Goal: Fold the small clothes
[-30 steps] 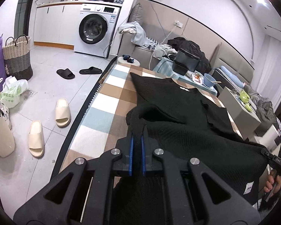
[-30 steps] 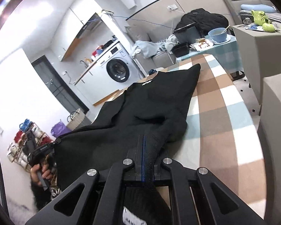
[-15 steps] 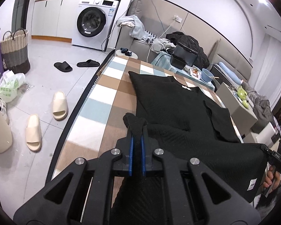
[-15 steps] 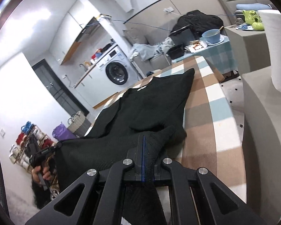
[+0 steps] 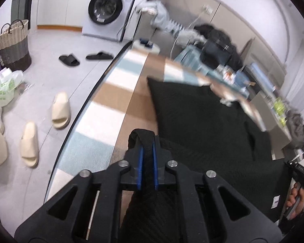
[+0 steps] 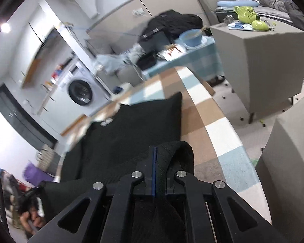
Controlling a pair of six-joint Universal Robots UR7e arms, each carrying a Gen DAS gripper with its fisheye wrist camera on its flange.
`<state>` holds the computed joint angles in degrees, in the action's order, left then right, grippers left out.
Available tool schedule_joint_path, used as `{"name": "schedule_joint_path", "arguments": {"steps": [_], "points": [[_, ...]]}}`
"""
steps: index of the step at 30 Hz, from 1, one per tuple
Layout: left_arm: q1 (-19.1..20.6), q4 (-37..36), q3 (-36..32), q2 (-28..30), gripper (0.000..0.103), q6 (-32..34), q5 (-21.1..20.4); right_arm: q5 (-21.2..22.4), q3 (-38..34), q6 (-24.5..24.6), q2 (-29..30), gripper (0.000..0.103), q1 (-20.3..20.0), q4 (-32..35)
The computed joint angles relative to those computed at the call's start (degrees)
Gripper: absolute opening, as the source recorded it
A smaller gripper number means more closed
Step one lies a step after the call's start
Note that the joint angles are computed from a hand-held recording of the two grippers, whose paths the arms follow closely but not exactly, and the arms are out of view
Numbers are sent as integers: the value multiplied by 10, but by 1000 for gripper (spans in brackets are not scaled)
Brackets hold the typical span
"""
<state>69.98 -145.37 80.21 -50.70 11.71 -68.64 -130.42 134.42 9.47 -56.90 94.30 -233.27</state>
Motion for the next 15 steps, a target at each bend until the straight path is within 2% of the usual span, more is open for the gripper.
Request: {"name": "schedule_joint_path", "arguments": {"steps": [1,2,3,4,5,6,11,13,15], "points": [[-1,7,-1,2,8,-2,10,-7,-4,7,-3,21,-3,27],[-1,11,3,1,16,0,16,-13,-5,18,-8,28,-5,57],[-1,12,7,-2,28,2,16,-11,-1,26,-11,43,-8,72],[0,11,12,-4,35,4,14,-3,8,28,-11,52,-11,66],[1,11,17,-7,47,9,7,2,17,27,-11,55,-13,61],[1,11,21,-8,50,14,2,2,24,25,-15,56,-14,72],[-2,15,28,7,50,28,22,37,42,17,-14,56,-31,86],[-3,14,28,13,48,26,23,24,30,15,-6,56,-29,105],[-2,12,27,17,36,26,15,18,18,8,4,56,-26,105]]}}
